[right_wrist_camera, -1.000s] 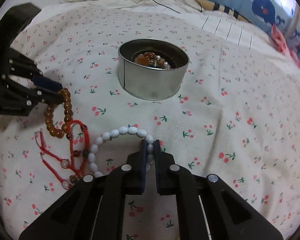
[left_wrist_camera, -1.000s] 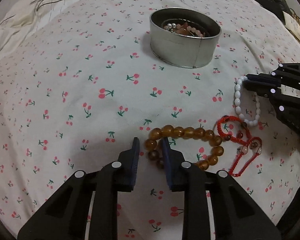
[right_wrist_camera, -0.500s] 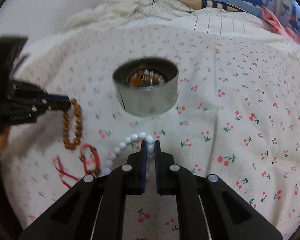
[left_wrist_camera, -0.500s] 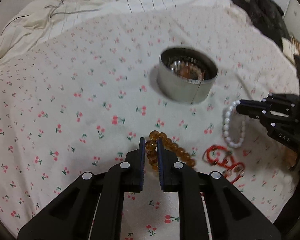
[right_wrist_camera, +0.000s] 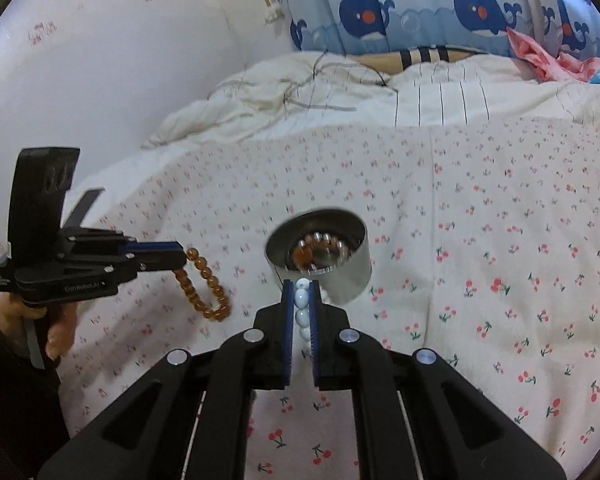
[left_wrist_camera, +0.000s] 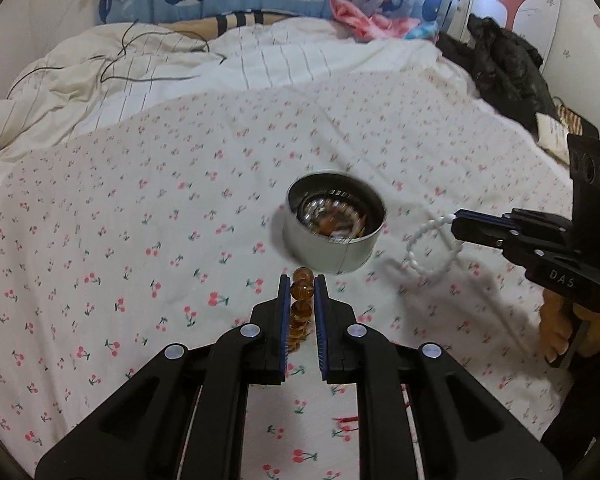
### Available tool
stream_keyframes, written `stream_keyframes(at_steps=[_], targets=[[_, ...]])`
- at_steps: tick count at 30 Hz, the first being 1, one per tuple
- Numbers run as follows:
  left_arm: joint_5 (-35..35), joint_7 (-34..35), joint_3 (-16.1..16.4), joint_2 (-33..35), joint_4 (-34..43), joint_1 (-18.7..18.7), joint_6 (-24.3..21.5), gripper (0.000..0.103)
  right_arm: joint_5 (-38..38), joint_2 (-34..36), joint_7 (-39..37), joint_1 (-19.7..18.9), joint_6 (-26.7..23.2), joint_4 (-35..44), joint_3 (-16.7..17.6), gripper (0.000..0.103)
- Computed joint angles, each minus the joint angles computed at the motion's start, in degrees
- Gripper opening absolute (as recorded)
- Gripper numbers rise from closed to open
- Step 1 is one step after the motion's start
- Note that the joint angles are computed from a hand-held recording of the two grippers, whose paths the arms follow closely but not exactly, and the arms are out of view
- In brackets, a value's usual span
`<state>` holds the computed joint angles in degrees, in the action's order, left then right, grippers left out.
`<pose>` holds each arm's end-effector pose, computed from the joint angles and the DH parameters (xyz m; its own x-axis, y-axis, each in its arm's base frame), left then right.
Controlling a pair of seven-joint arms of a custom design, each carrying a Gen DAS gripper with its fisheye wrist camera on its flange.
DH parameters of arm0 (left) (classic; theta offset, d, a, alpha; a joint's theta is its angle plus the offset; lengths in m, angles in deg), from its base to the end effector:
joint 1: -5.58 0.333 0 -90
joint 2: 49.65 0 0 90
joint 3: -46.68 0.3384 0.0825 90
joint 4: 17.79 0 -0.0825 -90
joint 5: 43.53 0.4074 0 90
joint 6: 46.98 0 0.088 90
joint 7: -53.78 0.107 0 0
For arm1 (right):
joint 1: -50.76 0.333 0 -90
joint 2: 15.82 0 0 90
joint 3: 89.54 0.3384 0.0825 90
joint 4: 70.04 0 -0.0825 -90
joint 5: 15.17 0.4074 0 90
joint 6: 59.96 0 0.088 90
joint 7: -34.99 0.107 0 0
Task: Organize jewelry
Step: 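Carry the amber strand into the silver tin and open the left gripper while the right gripper holds the pearls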
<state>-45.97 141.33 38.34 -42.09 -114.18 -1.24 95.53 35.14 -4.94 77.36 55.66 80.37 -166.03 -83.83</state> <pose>0.6548 -0.1708 0.6115 -0.2170 -0.9723 0.0870 -0.7759 0.1177 -0.6198 0.6801 0.1221 0.5705 0.5570 -0.7739 -0.3015 -0.6501 -0.1804 -0.7381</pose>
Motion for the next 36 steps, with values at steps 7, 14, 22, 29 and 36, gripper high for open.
stream_keyframes(at_steps=[7,14,22,29,36], targets=[[-4.2,2.4,-1.2,1.0,3.4,-0.7,1.9,0.010,5.6,-0.3,-2.4,-1.0,-0.8,1.1,0.0,0.008],[-3.1,-0.9,-0.8,6.4,11.9,-2.5,1.2,0.010,8.9,-0.4,-1.6,-1.7,-1.6,1.8,-0.8,0.008],[-3.2,-3.6,-0.3,13.3,20.8,-3.2,-1.8,0.010,10.4,-0.4,-0.7,-2.5,-2.7,2.2,-1.3,0.008],[-3.7,-5.2,-0.2,16.7,23.7,-3.5,-2.4,0.010,10.9,-0.2,-0.1,-2.7,-3.8,2.4,-1.4,0.008],[-2.8,-6.3,0.2,18.2,24.6,-3.8,-3.0,0.010,11.5,-0.2,-0.1,-2.9,-4.4,2.5,-1.5,0.008]])
